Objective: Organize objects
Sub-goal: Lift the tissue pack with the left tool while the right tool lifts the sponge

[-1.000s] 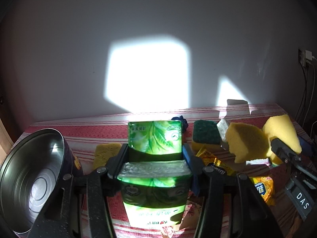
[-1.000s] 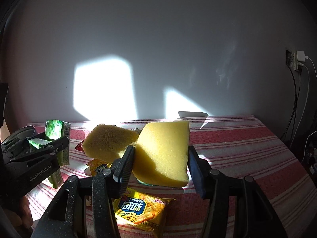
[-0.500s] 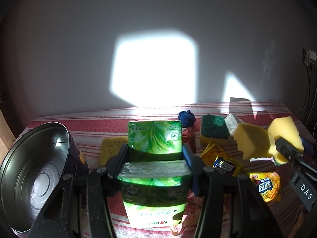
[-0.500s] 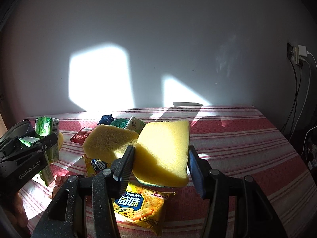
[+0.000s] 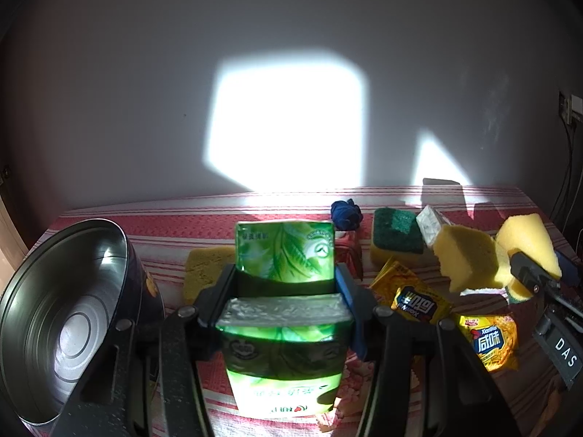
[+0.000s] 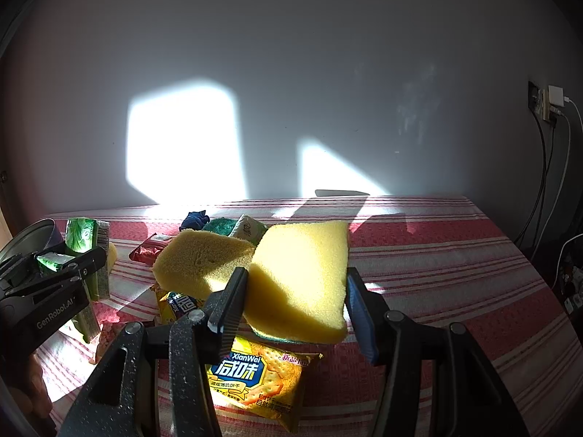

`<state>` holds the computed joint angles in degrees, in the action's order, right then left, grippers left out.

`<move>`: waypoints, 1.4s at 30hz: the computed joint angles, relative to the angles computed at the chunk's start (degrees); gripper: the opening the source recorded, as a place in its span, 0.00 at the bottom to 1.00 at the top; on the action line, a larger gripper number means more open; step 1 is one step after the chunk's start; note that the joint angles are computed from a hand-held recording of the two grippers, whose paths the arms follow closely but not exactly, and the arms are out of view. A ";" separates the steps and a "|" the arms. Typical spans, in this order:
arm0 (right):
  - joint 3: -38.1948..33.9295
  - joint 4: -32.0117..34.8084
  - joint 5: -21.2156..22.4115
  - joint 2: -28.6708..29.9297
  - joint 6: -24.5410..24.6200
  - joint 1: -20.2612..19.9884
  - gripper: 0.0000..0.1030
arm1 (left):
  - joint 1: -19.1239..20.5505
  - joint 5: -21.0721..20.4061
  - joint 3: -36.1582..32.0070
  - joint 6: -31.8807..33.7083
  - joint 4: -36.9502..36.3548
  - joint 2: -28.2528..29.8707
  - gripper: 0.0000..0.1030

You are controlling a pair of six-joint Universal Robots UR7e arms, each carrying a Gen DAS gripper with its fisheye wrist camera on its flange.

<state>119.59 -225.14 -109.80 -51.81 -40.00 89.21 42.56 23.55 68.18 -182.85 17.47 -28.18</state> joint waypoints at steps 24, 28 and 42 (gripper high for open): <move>-1.18 27.05 8.34 -7.01 10.28 -4.36 0.59 | 0.31 0.34 0.90 -3.94 1.98 -0.95 0.51; -2.02 31.09 7.08 -7.27 12.90 -4.76 0.64 | 0.29 0.32 0.44 -3.87 2.31 -0.69 0.51; 3.60 11.85 16.24 -8.20 11.13 -5.44 0.53 | 0.37 3.46 3.33 -1.71 -2.01 -3.14 0.51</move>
